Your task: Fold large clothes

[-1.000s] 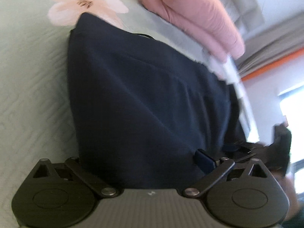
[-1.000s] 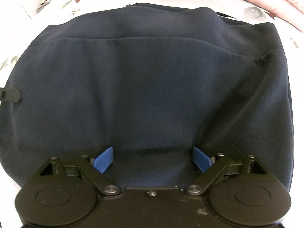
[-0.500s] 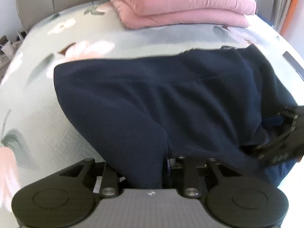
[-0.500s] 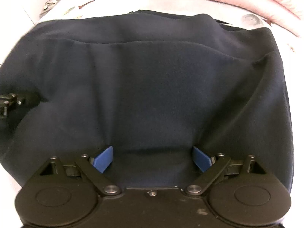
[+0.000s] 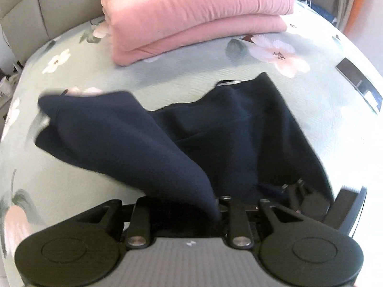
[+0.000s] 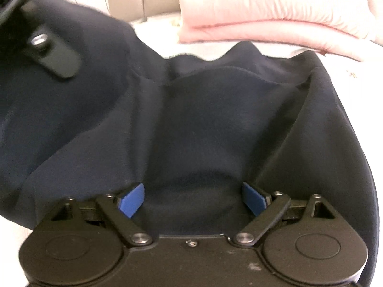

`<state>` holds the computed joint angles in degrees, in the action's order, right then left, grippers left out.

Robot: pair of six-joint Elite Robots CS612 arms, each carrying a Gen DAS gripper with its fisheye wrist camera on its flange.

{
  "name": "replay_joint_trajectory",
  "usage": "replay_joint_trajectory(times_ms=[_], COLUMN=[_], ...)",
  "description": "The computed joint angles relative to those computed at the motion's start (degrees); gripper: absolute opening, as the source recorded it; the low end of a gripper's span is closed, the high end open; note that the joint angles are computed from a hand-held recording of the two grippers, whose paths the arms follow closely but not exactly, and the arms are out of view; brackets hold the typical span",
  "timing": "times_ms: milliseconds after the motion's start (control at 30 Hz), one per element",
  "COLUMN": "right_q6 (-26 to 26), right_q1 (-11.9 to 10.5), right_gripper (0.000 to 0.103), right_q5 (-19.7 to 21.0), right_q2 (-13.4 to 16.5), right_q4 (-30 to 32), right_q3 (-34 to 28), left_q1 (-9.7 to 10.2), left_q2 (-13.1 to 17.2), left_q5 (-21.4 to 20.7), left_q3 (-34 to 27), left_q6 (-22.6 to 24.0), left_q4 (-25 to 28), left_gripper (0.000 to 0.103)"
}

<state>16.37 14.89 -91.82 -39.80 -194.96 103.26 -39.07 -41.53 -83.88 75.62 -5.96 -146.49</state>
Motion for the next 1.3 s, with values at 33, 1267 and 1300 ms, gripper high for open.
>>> replay_joint_trajectory(times_ms=[33, 1267, 1300], right_q6=[0.03, 13.08, 12.06], right_q1=[-0.01, -13.65, -13.35], right_gripper=[0.103, 0.103, 0.103], right_q5=[0.02, 44.28, 44.67], right_q2=[0.17, -1.38, -1.36], right_q4=[-2.25, 1.55, 1.89], right_q3=[0.75, -1.55, -1.86], left_q1=[-0.36, -0.63, -0.66], left_q2=[0.52, 2.99, 3.01], left_q5=[-0.51, -13.01, -12.88], left_q3=[-0.72, 4.7, 4.75], left_q6=[-1.23, -5.61, -5.42], left_q4=[0.35, -14.82, -14.89], left_gripper=[0.028, 0.055, 0.055])
